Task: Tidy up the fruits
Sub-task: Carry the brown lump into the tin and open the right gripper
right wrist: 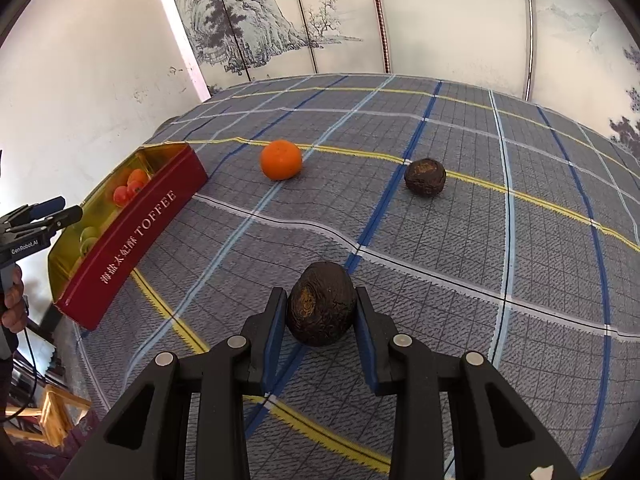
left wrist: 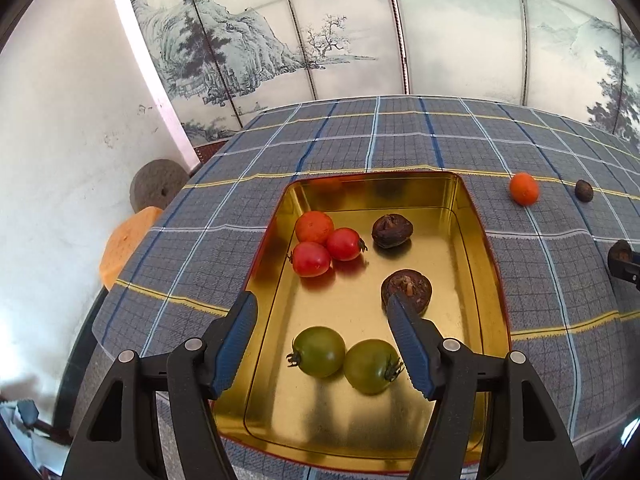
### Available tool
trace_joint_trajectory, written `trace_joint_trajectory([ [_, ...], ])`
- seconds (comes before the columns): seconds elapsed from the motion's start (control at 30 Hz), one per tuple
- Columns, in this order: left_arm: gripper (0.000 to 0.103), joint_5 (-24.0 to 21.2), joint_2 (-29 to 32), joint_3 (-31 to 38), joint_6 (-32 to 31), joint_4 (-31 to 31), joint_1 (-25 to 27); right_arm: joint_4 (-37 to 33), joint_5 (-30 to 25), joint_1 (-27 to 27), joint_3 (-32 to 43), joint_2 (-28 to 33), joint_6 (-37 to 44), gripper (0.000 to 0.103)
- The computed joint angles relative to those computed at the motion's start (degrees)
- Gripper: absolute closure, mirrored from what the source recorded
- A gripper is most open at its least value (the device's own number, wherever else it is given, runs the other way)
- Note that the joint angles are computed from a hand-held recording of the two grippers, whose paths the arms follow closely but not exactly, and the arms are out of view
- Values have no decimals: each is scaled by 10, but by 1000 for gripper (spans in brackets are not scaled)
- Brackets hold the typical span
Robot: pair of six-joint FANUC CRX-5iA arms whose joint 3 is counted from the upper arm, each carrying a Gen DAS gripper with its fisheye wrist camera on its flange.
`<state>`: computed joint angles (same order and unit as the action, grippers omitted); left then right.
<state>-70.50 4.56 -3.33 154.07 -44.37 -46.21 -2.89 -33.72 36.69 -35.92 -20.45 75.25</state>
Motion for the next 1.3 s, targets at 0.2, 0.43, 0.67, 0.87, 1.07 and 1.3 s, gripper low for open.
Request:
trace_joint_trajectory([
  [0.2, 35, 6, -17, -16, 14, 3, -5, 32, -4, 26, -6, -22, -33, 73],
  [0.43, 35, -1, -37, -32, 26, 6, -13, -6, -19, 56, 36, -17, 4, 73],
  [0.67, 32, -17, -58, -48, 47, 5, -12, -120, -39, 111, 140, 46, 129, 72],
  [0.87, 25, -32, -77, -64, 65, 2, -11, -123, -46, 161, 199, 128, 153, 72],
  [1.07, 23, -40, -79, -69, 70, 0, -12, -126, -48, 163, 240, 181, 148, 70],
  [1.3, 22, -37, -78, -70, 68, -2, -14, -91, 38, 159, 179, 114, 101, 37],
])
